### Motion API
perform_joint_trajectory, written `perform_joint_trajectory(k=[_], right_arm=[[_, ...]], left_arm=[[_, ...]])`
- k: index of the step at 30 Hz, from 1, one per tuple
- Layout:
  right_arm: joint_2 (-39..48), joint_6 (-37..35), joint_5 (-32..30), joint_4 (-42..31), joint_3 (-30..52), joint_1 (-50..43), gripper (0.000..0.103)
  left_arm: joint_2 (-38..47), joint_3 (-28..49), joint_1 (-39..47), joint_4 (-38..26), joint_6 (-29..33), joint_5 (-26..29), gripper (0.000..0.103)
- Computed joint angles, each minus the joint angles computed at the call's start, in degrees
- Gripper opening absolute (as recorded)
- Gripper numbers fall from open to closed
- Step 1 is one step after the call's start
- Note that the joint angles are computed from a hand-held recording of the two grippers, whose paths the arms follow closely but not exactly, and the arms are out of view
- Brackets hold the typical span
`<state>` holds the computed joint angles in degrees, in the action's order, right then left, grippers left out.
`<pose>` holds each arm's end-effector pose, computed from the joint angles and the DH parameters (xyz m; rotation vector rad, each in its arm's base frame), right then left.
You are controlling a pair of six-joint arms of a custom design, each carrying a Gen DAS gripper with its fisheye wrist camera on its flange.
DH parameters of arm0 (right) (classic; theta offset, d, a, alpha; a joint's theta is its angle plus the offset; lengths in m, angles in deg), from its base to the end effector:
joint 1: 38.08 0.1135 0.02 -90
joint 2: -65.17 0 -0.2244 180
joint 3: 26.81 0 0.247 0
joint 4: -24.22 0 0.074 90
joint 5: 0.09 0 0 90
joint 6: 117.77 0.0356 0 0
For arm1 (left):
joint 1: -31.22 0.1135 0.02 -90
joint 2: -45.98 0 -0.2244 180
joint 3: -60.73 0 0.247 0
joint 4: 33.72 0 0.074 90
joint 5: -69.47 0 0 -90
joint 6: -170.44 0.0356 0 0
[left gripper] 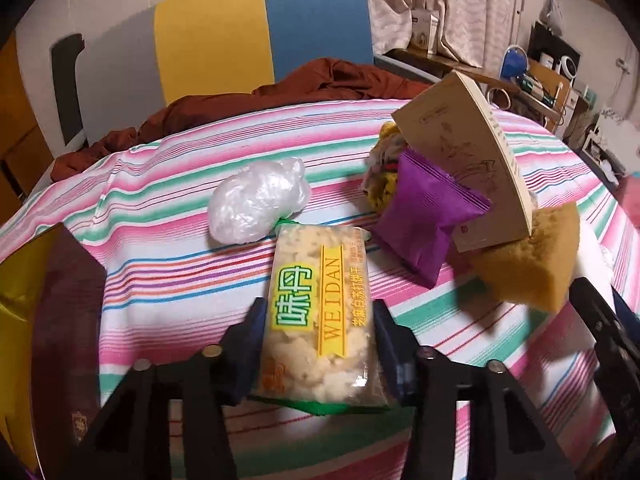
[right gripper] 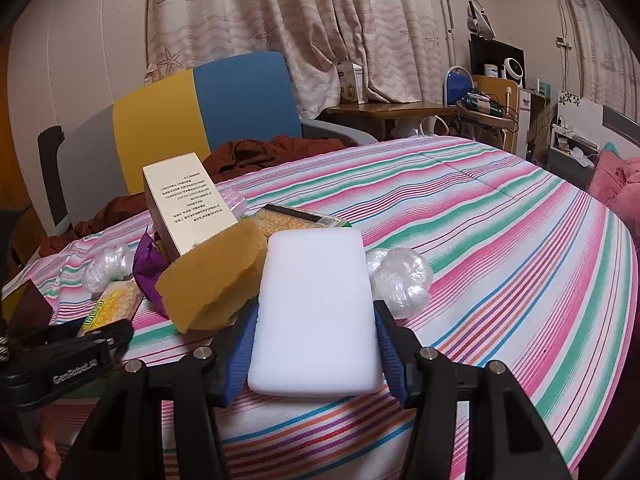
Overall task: Organize objects
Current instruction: 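Grasp the WEIDAN cracker bag with the left tool while the right tool holds the eraser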
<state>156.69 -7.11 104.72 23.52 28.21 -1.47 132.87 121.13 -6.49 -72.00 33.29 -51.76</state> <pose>0.2550 0.1781 0.1254 -0.1650 2.2023 0.2729 0.2276 -0.1526 0.1329 -0.3551 2.4342 0.1358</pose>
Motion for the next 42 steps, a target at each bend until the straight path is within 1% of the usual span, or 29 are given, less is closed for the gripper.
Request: perform_joint_trajectory(k=[5, 9, 12, 14, 18, 21, 25, 28, 31, 34, 36, 39, 42], right_arm=[[-1.95, 0.88, 3.05, 1.63, -2.49, 1.08, 0.056], [-5.40, 1.27, 7.34, 5.91, -6.69, 2.38, 0.056], [-7.86, -0.12, 9.44, 10.13, -9.79, 3.77, 0.056], [-8.85, -1.54, 9.58, 11.17, -10.42, 4.50, 0.056], [-10.32, -2.59, 6.90, 9.10, -9.88, 5.04, 0.056], [-12.48, -2.36, 5.06, 7.12, -10.98, 7.01, 0.056], [-14.50, -1.68, 5.30, 4.53, -12.55, 11.61, 0.056], [-16.38, 0.48, 5.35, 2.68, -13.88, 13.74, 0.056], [-17.25, 2.89, 4.61, 0.30, -13.77, 14.94, 0.056], [-17.37, 4.01, 4.63, -0.98, -13.59, 15.77, 0.056], [-17.85, 4.68, 4.54, -2.01, -13.52, 16.39, 0.056], [-18.19, 5.30, 5.23, -3.36, -12.88, 17.77, 0.056], [-18.89, 5.92, 5.60, -5.12, -12.00, 19.20, 0.056]], left_arm=[[-1.73, -1.69, -4.15, -2.28, -3.79, -3.87, 0.050], [-3.65, -3.89, -7.15, -2.78, -6.67, -5.75, 0.050], [-6.17, -5.93, -9.58, -3.93, -9.64, -6.71, 0.050], [-7.47, -7.09, -11.28, -4.38, -11.02, -7.33, 0.050], [-9.49, -9.08, -14.84, -5.33, -13.27, -8.76, 0.050], [-10.82, -10.34, -16.67, -5.60, -14.74, -9.48, 0.050], [-13.95, -12.71, -17.62, -4.80, -14.71, -8.83, 0.049], [-16.59, -13.81, -19.39, -6.21, -14.95, -8.53, 0.049], [-19.47, -14.89, -22.07, -9.26, -18.35, -9.04, 0.049], [-24.33, -16.63, -24.73, -11.71, -22.61, -9.01, 0.049], [-27.37, -17.01, -27.12, -13.75, -24.78, -9.98, 0.049], [-31.94, -17.03, -32.24, -16.79, -27.55, -13.10, 0.049], [-34.83, -15.19, -36.97, -23.05, -32.68, -16.18, 0.049]])
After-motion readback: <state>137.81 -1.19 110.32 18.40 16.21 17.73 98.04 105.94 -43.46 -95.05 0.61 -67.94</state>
